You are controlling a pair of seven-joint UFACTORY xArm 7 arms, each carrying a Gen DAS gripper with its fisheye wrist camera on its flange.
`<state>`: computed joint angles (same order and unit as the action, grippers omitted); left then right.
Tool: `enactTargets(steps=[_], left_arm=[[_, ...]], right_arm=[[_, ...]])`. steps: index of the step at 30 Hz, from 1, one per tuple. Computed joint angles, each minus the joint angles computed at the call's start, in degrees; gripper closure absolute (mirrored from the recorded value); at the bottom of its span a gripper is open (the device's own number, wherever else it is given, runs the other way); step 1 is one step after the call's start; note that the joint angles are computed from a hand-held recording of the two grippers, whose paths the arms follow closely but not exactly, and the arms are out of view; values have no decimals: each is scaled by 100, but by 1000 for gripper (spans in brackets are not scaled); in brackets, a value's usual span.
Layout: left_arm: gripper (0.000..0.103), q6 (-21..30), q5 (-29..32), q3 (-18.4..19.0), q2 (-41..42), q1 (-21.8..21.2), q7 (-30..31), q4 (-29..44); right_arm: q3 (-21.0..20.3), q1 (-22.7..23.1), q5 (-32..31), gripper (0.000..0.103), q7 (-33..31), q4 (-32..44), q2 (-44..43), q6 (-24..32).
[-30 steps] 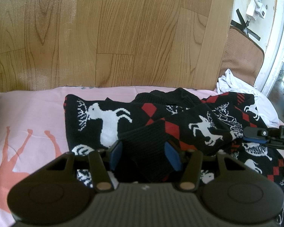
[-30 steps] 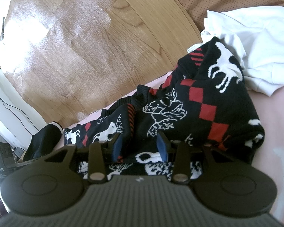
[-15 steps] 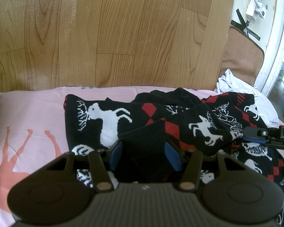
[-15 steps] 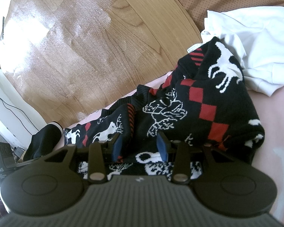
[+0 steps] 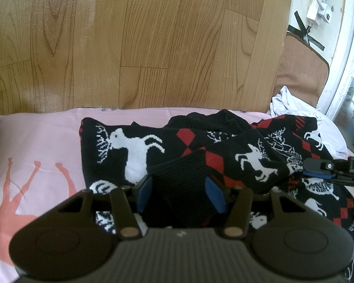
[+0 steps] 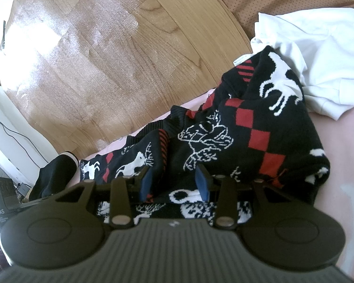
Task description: Fold small clothes
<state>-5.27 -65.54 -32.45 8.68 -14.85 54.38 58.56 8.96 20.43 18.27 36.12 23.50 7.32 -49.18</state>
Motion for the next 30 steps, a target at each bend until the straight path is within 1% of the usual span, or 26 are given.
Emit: enactTargets(steps=[4, 5, 6, 7, 12, 13, 15, 16, 18, 19, 20, 21, 30], left_arm=[[52, -2, -22, 6, 0, -10, 20, 2], [52, 2, -24, 9, -1, -10, 24, 4], [52, 3, -27, 14, -1, -14, 27, 4], [52, 5, -31, 19, -2, -17, 30, 5], [52, 8, -52, 42, -3, -42, 48, 9], [52, 10, -55, 48, -4, -46, 52, 9], [52, 11, -63, 57, -5, -57, 59, 10], [52, 8, -71, 58, -4, -62, 65, 10], [52, 12, -77, 69, -6, -69, 72, 13], [52, 15, -80, 75, -6, -73, 75, 14], [52, 15, -86, 79, -6, -79, 80, 14], [52, 16, -90, 85, -7, -84, 83, 15], [52, 20, -128, 127, -10, -127, 117, 21]], right_arm=[[1, -1, 0, 59, 0, -4, -3, -1], [-38, 35, -5, 59, -7, 106, 124, -8], [4, -2, 2, 59, -1, 0, 11, -22], [-3, 3, -2, 59, -13, 110, 138, -30], [0, 1, 2, 59, -1, -1, -2, 2], [-3, 5, 2, 59, -15, 113, 142, -31], [0, 2, 3, 59, -1, 0, 0, -1], [-40, 40, -2, 59, -7, 109, 124, -5], [-4, 3, 5, 59, -1, -9, -43, 66], [87, 78, 230, 59, -128, -225, -334, -2], [75, 73, 215, 59, -74, -202, -387, 169], [77, 66, 209, 59, -59, -298, -516, 206], [96, 47, 207, 59, -59, -301, -521, 208]])
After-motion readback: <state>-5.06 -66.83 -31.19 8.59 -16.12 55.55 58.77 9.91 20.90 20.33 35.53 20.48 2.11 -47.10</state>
